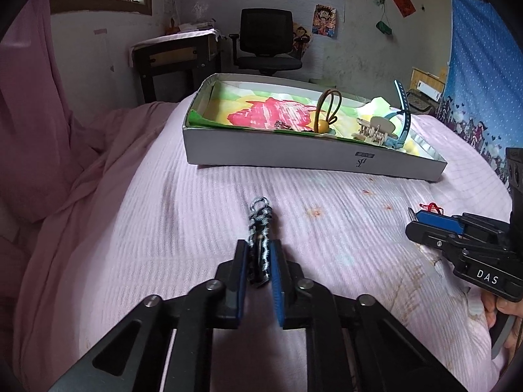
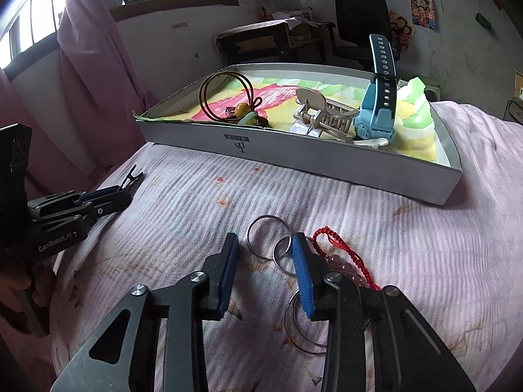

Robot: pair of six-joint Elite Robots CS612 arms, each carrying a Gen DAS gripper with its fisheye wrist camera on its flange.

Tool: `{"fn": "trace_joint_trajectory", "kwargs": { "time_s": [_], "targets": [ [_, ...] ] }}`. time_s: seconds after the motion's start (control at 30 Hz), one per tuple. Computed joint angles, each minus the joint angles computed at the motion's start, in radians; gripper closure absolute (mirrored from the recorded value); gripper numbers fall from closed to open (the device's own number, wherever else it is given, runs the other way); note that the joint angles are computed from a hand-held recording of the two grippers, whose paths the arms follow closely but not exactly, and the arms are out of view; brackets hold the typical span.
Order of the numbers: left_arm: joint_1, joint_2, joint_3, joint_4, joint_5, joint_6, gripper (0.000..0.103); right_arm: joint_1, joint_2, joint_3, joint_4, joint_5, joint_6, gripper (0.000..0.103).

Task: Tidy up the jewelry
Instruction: 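Grasp the black beaded keychain with the left gripper while the right grasps the silver rings, then carry the black keychain and silver rings over the tray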

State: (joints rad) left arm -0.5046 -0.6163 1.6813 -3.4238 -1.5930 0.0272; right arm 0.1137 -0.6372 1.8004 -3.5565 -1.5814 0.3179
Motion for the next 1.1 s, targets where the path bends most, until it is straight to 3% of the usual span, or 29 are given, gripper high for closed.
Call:
{"fn": "trace_joint_trajectory", "kwargs": {
  "time_s": [0.67,1.1],
  "targets": [
    [-0.023,-0.008,0.05,-0.087,-0.052,0.002,0.091,0.011,0.005,0.015,-0.085,0.007,-0.061,0.078],
    [-0.041,-0.021,0.076,-0.198,-0.043,-0.04,0.091,0.031,-0.007,0.046,-0.21,-0.082,-0.102,0.078]
  ]
}}
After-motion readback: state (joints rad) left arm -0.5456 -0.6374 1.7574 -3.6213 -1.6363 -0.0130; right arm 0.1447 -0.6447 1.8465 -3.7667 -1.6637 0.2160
